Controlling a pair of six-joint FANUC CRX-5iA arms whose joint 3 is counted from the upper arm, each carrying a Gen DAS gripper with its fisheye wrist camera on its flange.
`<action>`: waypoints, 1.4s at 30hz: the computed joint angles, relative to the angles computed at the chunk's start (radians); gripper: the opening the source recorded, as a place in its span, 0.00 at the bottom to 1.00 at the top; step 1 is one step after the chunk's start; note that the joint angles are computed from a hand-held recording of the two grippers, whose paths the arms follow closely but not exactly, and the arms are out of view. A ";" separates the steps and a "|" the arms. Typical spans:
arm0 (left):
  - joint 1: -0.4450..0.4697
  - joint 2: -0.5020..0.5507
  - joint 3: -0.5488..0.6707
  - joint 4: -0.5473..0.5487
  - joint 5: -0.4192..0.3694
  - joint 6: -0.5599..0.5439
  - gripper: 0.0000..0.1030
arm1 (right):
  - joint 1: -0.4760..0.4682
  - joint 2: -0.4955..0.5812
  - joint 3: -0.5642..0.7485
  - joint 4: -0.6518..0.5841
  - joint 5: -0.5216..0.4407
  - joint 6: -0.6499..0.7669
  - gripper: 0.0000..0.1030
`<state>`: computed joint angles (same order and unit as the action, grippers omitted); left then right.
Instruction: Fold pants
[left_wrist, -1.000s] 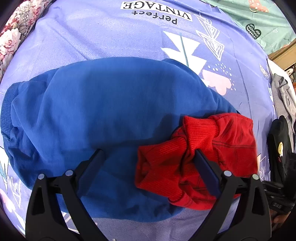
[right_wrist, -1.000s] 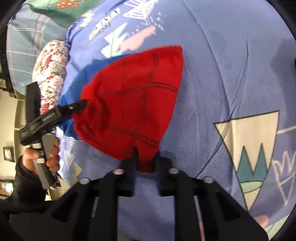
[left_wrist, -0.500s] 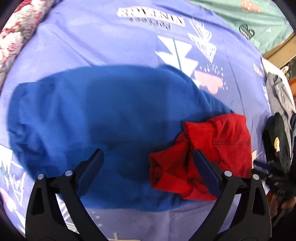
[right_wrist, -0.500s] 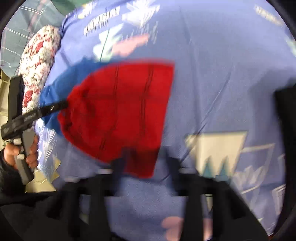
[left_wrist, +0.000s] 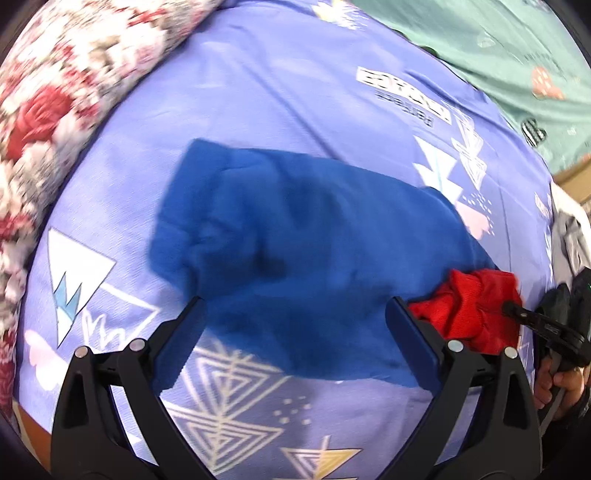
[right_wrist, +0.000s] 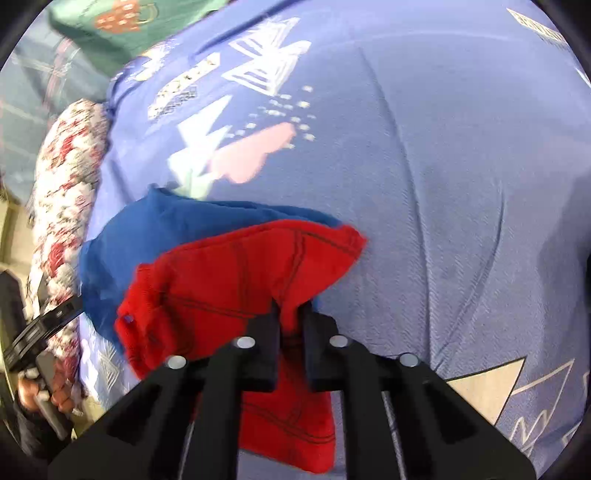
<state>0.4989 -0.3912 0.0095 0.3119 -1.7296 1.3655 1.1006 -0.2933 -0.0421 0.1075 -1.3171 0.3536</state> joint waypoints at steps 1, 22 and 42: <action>0.020 -0.009 -0.006 0.002 -0.001 -0.009 0.95 | 0.005 -0.003 0.007 0.017 -0.019 -0.001 0.08; 0.147 0.004 -0.057 0.051 -0.057 0.024 0.95 | 0.143 0.016 0.015 0.233 -0.125 -0.037 0.40; 0.110 0.049 -0.047 0.046 -0.095 0.125 0.95 | 0.055 0.079 0.014 0.131 -0.172 0.067 0.47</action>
<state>0.6093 -0.3420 -0.0376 0.3579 -1.8248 1.4908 1.1558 -0.2141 -0.0281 0.2388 -1.4895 0.4210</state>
